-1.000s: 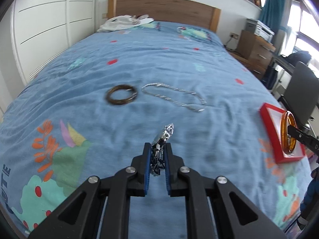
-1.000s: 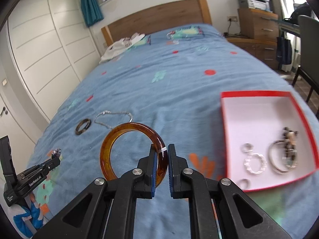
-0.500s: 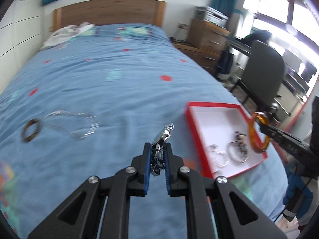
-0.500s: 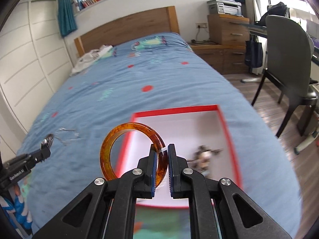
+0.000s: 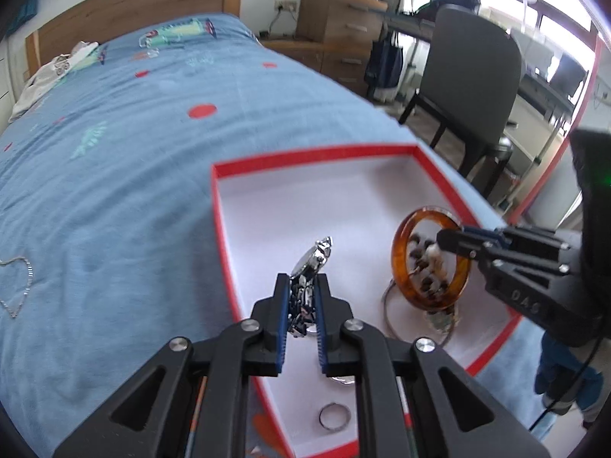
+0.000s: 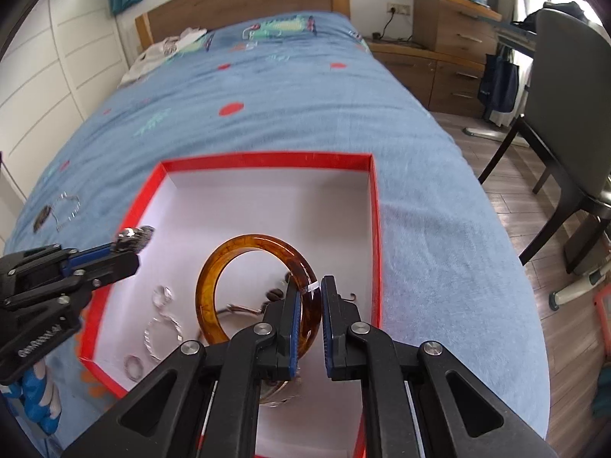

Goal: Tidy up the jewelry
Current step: 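Carry the silver watch and amber bangle in both tools over the red box, then open the left tool to drop the watch while the right tool releases the bangle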

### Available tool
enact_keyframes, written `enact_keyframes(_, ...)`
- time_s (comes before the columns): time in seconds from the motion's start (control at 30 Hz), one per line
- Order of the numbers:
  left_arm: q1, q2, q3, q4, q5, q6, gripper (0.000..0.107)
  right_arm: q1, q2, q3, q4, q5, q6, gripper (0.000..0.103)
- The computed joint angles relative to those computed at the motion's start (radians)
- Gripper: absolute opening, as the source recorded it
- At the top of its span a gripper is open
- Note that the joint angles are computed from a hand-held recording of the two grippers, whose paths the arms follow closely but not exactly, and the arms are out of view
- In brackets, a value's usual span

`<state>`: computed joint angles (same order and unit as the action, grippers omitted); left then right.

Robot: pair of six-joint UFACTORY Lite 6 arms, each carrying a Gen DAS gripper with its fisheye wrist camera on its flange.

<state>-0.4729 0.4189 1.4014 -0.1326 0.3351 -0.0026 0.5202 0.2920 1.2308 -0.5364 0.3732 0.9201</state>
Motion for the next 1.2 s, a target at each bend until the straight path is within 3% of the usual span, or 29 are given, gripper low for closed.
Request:
enact_keyframes(0.23, -0.020, 0.064, 0.027, 0.045, -0.010, -0.019, 0.011, 0.002, 0.038, 0.018, -0.014, 0.006, -0.068, 0.010)
enact_keyframes(0.6, -0.054, 0.090, 0.043, 0.283, -0.004, -0.218, 0.013, 0.028, 0.026, 0.001, -0.090, 0.016, 0.006, 0.012)
enact_keyframes(0.8, -0.047, 0.083, 0.045, 0.217, 0.014, -0.139, 0.014, 0.050, 0.000, -0.011, -0.115, 0.061, 0.025, 0.022)
enact_keyframes(0.97, -0.048, 0.055, 0.027, 0.111, 0.022, -0.039, 0.029, 0.058, -0.041, -0.037, -0.099, 0.072, 0.023, 0.023)
enact_keyframes(1.03, -0.048, 0.031, 0.011, 0.103, 0.019, -0.038, 0.036, 0.067, -0.066, -0.052, -0.111, 0.084, 0.052, 0.034)
enact_keyframes(1.2, -0.040, -0.041, -0.025, 0.078, 0.033, -0.029, 0.037, 0.084, -0.139, -0.100, -0.125, 0.097, 0.114, 0.039)
